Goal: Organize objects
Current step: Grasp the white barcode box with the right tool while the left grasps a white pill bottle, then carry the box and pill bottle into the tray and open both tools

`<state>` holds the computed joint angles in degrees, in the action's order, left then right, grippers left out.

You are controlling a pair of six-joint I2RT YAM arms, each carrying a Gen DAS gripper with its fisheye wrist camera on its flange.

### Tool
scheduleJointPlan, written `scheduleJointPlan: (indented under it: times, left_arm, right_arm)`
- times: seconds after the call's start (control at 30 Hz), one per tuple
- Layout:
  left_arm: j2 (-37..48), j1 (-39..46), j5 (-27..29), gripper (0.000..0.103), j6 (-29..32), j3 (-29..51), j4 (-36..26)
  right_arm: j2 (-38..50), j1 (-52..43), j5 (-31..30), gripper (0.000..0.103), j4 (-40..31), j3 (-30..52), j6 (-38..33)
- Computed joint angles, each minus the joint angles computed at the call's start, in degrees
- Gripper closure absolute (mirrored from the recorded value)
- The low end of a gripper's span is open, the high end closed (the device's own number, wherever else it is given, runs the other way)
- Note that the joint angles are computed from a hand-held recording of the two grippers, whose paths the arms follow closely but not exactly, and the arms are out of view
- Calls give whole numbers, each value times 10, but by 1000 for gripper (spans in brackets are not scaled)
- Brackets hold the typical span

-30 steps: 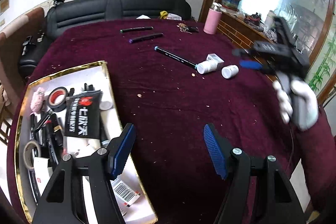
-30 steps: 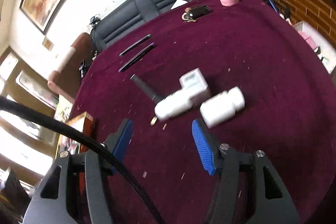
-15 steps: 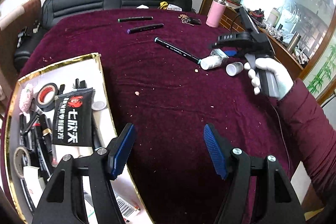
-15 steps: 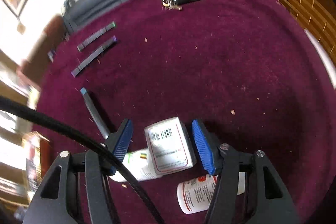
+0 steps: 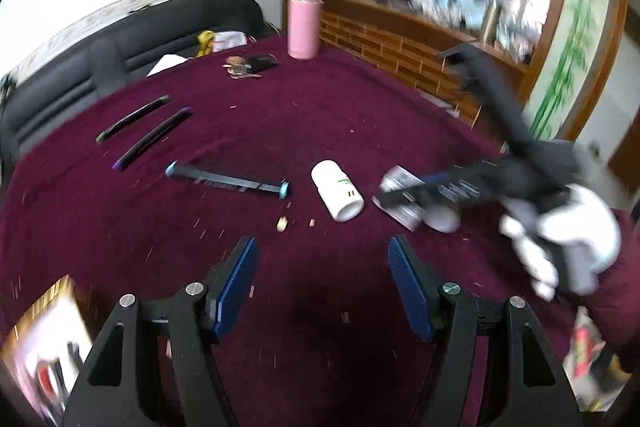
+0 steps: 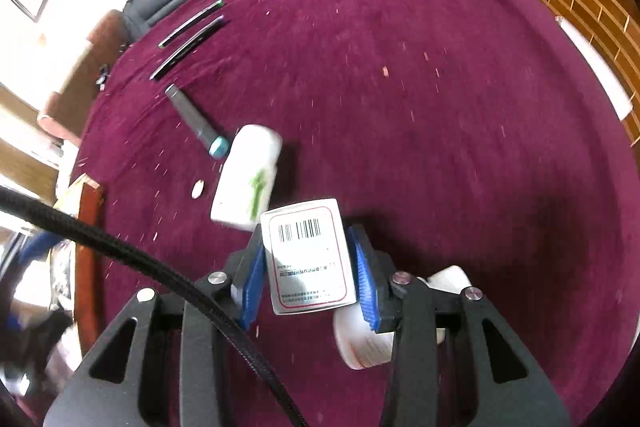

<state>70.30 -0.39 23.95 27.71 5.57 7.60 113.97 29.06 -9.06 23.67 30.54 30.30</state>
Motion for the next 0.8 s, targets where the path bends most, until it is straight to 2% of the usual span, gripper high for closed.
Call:
scheduleJointPlan:
  times: [0.03, 0.1, 0.2, 0.37, 0.4, 0.43, 0.5, 0.53, 0.57, 0.63, 0.8]
  left_arm:
    - [59, -40, -27, 42, -33, 15, 47]
    - [153, -98, -61, 42, -102, 55, 103]
    - [224, -166, -110, 42, -169, 90, 160]
    - [315, -260, -200, 44, -202, 146, 177]
    - [331, -262, -195, 46, -203, 155, 171]
    - [342, -259, -186, 53, -201, 161, 169]
    - [361, -265, -197, 57, -208, 172, 166]
    - [376, -264, -201, 63, -208, 179, 169]
    - [387, -269, -216, 75, -209, 186, 166]
    - [425, -265, -223, 75, -216, 200, 168]
    - [392, -238, -199, 75, -239, 156, 200]
  right_arm:
    - [-2, -2, -9, 66, 18, -16, 2]
    - [-8, -7, -19, 66, 61, -46, 5]
    - [-5, -20, -41, 65, 136, -86, 9]
    - [6, -31, -61, 65, 209, -119, 12]
    - [9, -32, -62, 65, 218, -122, 13]
    - [10, -30, -59, 65, 222, -123, 14]
    - [16, -31, -64, 65, 243, -131, 16]
    - [18, -26, -59, 65, 249, -131, 18]
    - [20, -22, -53, 65, 256, -134, 18]
    - [20, -14, -39, 65, 260, -137, 21]
    - [10, 27, 3, 65, 234, -128, 21]
